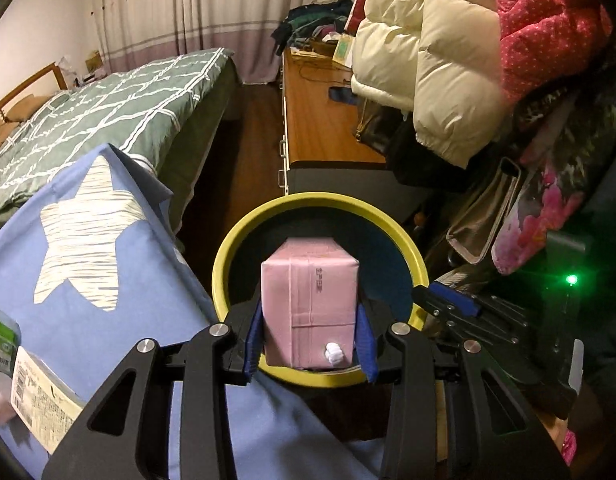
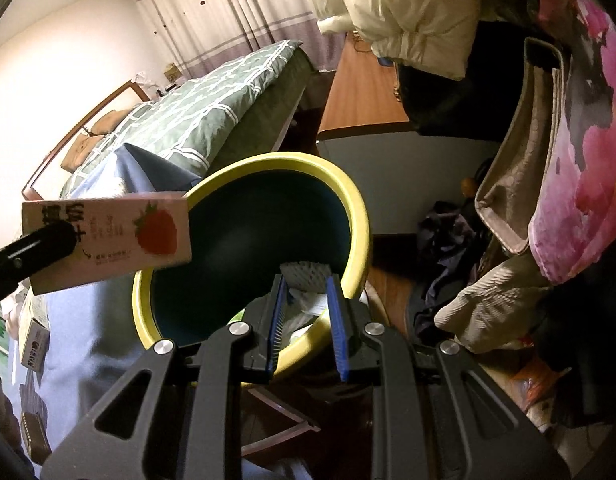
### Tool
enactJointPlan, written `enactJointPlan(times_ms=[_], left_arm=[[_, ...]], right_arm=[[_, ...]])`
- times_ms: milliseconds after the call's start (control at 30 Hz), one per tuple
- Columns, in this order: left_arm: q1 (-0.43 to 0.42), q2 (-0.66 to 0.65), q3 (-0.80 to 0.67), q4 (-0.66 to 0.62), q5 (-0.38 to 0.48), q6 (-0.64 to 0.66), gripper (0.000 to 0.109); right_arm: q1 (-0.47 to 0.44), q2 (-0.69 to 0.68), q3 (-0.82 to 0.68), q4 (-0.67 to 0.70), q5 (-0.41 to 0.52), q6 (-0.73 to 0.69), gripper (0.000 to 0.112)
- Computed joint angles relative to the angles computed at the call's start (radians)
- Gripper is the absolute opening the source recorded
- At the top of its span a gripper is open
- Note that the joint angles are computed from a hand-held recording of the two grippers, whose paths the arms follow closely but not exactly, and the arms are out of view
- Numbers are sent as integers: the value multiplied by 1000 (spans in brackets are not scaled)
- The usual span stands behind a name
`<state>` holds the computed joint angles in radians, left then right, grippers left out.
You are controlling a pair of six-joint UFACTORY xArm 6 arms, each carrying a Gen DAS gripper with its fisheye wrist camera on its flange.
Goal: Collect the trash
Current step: 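Carry the pink carton over the yellow bin and open the left tool, then move the empty left tool back over the table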
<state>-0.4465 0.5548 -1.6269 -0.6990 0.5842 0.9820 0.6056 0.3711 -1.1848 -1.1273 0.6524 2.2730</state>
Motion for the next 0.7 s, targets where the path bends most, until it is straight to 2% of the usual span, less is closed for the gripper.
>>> enactJointPlan(times_ms=[67, 133, 400, 600, 700], left_arm=[[1, -20, 25, -22, -32, 19, 73], [0, -44, 52, -57, -69, 56, 73], [61, -127, 109, -172, -40, 143, 74], [167, -200, 185, -259, -80, 215, 82], [250, -231, 217, -316, -118, 266, 84]], right_arm=[[-1, 0, 1, -2, -2, 2, 21], [-2, -1, 2, -4, -5, 3, 21], [10, 27, -50, 24, 5, -53, 22], [30, 84, -151, 72, 20, -154, 27], [38, 139, -242, 105, 13, -239, 28]])
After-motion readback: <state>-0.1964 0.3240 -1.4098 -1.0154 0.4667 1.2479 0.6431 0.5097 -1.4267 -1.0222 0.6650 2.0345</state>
